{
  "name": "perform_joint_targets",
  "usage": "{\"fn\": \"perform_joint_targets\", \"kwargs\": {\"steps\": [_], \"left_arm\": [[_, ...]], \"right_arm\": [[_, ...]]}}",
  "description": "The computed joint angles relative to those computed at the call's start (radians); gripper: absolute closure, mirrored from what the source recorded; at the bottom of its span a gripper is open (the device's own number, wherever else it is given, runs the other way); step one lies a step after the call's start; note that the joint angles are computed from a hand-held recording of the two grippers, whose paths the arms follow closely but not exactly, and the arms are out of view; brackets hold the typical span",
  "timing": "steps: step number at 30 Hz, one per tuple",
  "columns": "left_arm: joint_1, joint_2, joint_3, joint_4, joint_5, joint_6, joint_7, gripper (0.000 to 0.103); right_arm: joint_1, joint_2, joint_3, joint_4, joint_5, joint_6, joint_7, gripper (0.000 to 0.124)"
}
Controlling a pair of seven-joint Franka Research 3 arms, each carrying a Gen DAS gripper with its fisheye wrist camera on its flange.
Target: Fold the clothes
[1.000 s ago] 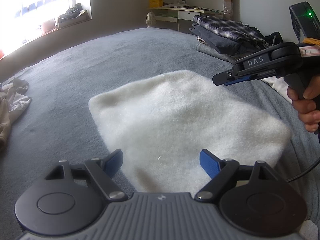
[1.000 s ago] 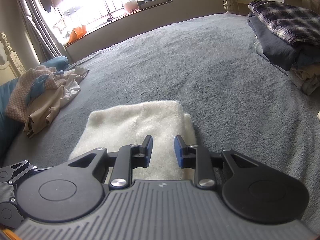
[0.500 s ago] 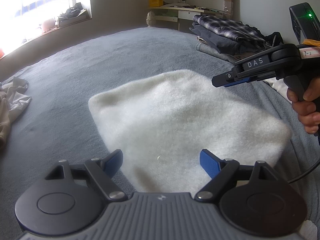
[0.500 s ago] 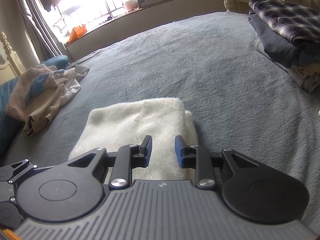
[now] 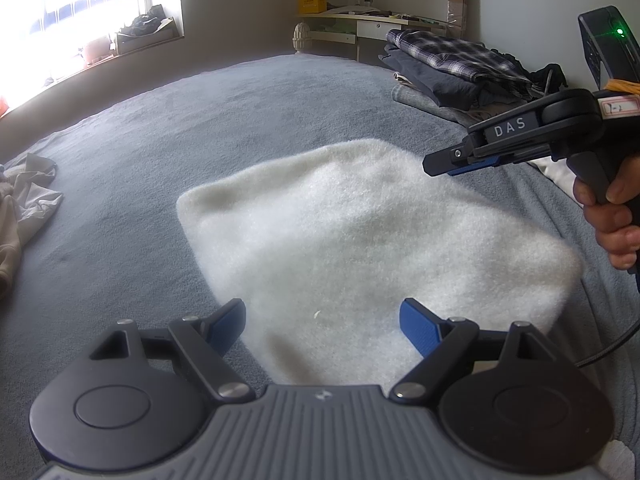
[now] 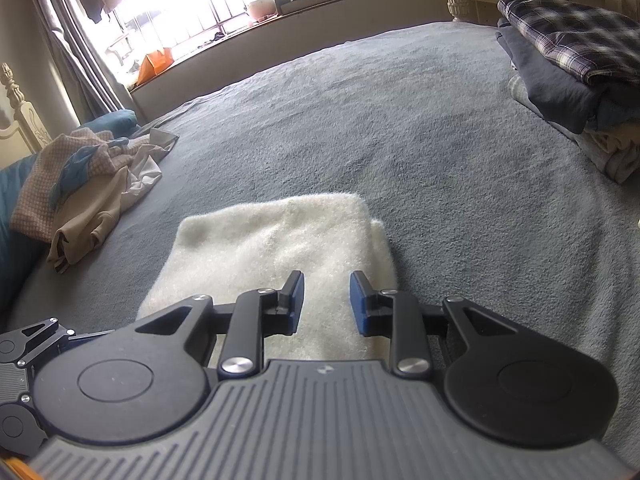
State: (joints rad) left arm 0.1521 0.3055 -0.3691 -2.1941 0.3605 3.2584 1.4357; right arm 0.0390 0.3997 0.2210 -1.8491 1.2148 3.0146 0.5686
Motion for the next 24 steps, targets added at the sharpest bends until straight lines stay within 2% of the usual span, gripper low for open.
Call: {"fn": "perform_joint_targets", "kwargs": {"steps": [24], "left_arm": [[0.010,-0.003,-0.009,-0.004,0.000,-0.003,0.002,0.017]], "right_arm": [[0.000,-0.005,0.002,-0.009,-0.008,0.002,0.009,0.099]]}}
